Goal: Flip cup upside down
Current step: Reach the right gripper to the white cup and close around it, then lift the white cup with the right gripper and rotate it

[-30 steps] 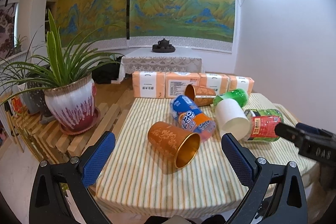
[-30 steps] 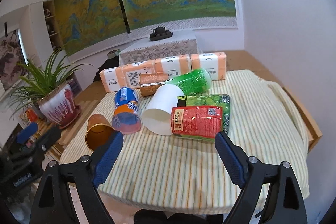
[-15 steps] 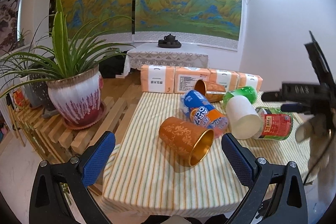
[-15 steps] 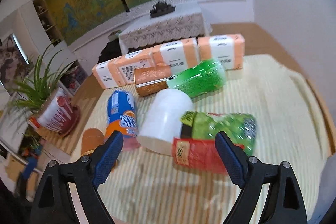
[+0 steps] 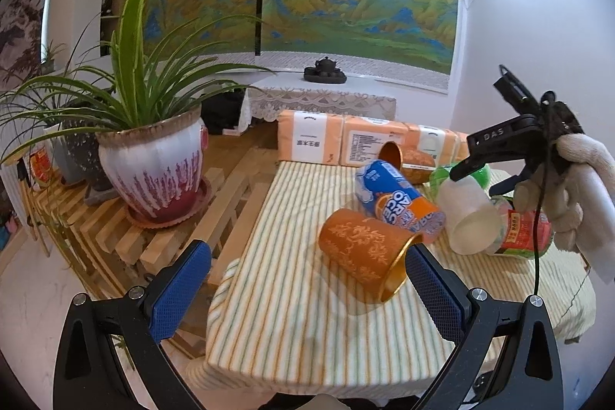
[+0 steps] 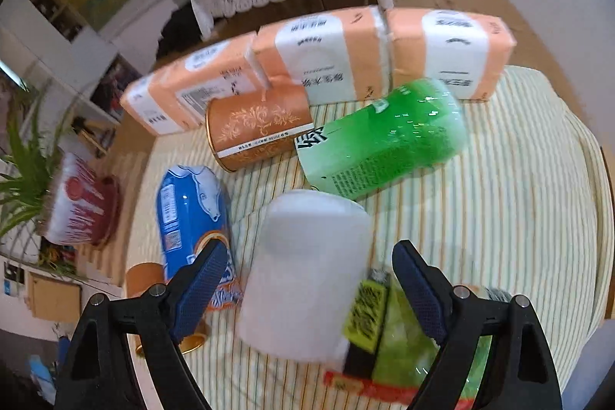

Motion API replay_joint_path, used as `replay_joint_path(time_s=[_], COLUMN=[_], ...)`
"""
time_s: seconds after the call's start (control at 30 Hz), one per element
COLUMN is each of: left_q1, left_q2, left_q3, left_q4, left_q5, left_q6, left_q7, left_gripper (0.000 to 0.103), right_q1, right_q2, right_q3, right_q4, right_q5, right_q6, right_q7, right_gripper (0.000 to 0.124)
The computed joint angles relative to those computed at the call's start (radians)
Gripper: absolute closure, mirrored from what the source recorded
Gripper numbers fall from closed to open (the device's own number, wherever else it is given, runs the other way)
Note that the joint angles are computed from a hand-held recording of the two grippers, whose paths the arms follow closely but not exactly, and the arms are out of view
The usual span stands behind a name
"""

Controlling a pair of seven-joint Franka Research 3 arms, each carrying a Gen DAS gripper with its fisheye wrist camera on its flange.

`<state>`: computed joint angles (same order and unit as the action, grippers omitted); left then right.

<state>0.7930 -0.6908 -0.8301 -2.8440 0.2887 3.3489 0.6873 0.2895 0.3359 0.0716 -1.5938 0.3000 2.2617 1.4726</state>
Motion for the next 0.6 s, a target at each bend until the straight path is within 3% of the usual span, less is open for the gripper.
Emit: replay_joint_path(time_s=[0.13, 0.23, 0.6], left_q1=[0.020, 0.030, 0.050], left_q2=[0.007, 0.016, 0.023], left_q3=[-0.001, 0.002, -0.018], left_q4=[-0.004, -0.005, -0.001], left_q5=[-0.007, -0.015, -0.037], left_q6=[0.009, 0.010, 0.018], left_q7=[0.004, 0.008, 0.032], left_gripper=[0.001, 0.001, 0.001], right_q1=[0.025, 0.037, 0.027], right_q2=[0.079, 0.109, 0.096], right_q3=[-0.010, -0.014, -0.007], right_q4=[0.105, 0.142, 0.119], right_q5=[-0.067, -0.096, -0.073], right_q6=[-0.099, -0.126, -0.100], right_q7=[0.034, 0.048, 0.042], right_gripper=[0.047, 0.049, 0.054])
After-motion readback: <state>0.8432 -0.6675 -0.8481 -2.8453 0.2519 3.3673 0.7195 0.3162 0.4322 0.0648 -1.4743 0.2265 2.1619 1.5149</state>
